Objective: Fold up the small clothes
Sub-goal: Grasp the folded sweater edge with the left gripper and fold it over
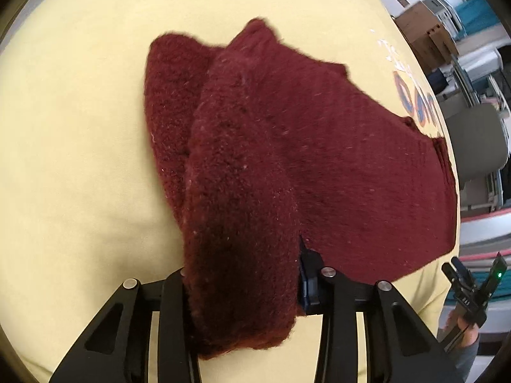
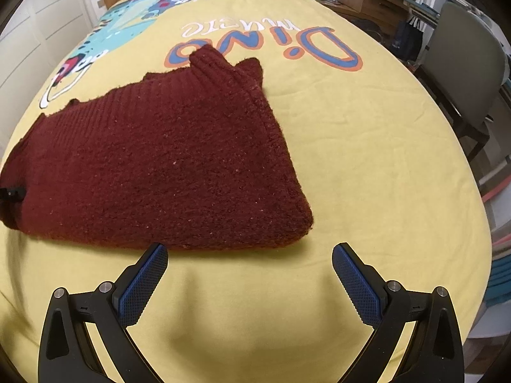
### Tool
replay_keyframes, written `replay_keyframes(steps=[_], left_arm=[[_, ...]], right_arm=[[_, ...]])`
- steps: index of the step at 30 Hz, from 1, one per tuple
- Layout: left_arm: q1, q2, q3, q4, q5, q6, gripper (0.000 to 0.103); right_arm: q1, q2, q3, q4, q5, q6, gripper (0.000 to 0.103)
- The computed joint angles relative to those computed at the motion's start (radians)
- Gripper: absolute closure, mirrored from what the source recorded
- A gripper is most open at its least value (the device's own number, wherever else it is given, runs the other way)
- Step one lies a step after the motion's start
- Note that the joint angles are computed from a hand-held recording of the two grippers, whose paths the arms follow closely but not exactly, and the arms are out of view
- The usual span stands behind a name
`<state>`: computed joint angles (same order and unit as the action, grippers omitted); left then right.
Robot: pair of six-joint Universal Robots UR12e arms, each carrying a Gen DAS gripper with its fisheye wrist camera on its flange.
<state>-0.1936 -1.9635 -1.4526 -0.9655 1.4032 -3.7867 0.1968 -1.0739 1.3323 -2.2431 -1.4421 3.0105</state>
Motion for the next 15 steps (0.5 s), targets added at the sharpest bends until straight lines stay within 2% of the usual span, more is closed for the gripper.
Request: replay_keyframes(steps=[6,9,13,15], left_arm=[[-0.039,-0.024,0.119,-0.070,0.045,0.037,0.073],[-0.073,-0.054,0.205,-0.113,0.075,0.082,0.074],[-0.111,-0.128,0.352,-0.171,0.097,0.151,0.074],[-0.128,-0.190,0.451,-0.199,0.100,0.187,0.075]], right_arm=[[-0.016,-0.011,0.001,-0.019,0.040,0.007,0.000],[-0.024,-0.019,0.005,-0.033,0.046,0.011,0.000],[-0.042,-0.030,0.004,-0.050,0.049,0.020,0.000],[-0.052,-0.035,0.006,-0.058,0.048,0.027,0.000]])
